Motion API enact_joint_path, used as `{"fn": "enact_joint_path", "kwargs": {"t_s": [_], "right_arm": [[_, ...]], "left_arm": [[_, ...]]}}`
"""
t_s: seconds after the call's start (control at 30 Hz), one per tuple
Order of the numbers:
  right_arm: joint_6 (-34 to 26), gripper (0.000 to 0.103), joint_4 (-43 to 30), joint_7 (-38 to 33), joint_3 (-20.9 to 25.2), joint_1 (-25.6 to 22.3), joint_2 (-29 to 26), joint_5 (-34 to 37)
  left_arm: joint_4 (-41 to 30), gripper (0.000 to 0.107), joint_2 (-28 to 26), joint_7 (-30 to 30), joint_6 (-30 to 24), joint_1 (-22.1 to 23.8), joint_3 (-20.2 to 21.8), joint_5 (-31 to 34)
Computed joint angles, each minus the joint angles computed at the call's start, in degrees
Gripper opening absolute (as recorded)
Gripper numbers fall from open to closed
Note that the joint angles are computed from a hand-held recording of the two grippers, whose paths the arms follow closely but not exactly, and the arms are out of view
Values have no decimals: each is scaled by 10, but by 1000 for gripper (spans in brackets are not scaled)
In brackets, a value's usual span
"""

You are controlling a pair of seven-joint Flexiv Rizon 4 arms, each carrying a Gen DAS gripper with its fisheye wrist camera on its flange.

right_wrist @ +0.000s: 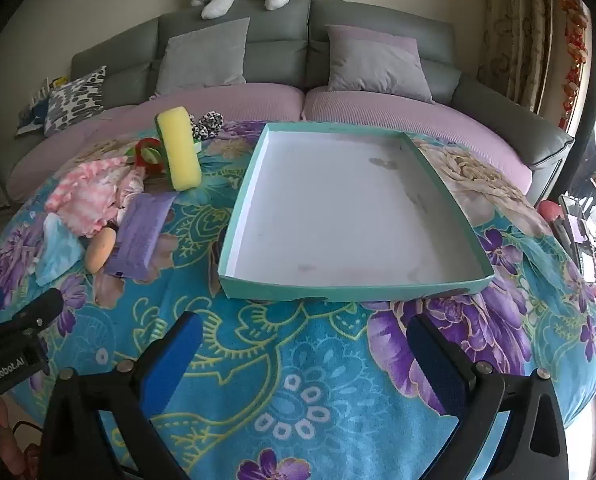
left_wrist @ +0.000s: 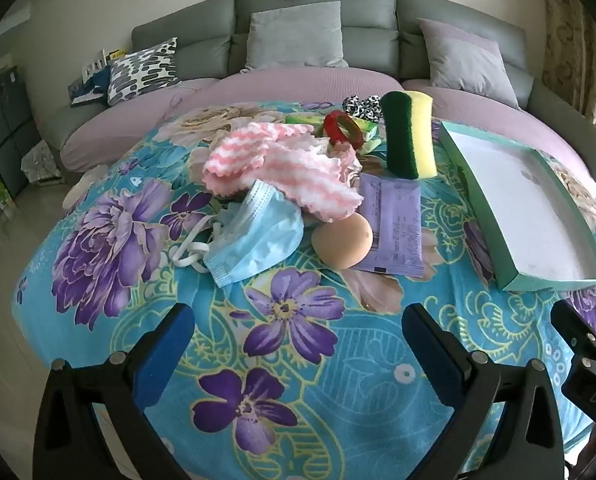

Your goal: Organize soft objects

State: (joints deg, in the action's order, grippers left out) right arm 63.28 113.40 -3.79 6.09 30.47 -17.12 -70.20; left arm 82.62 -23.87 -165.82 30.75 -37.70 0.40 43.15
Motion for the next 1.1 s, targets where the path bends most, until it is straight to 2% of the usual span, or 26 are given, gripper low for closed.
{"fn": "enact_joint_path", "kwargs": {"t_s": [0.1,0.23,1.1], "right_arm": [[-7,103,-1,-6,1,2,0,3],[-3,103,-1,-3,1,1,0,2],[-4,103,-1,-1,1,1,0,-1]], "left_arm": [[-11,103,-6,7,-13,-3,-2,0],[3,103,2,0,4,-4,0,4],[1,103,-3,6,5,-3,0,-2]]}}
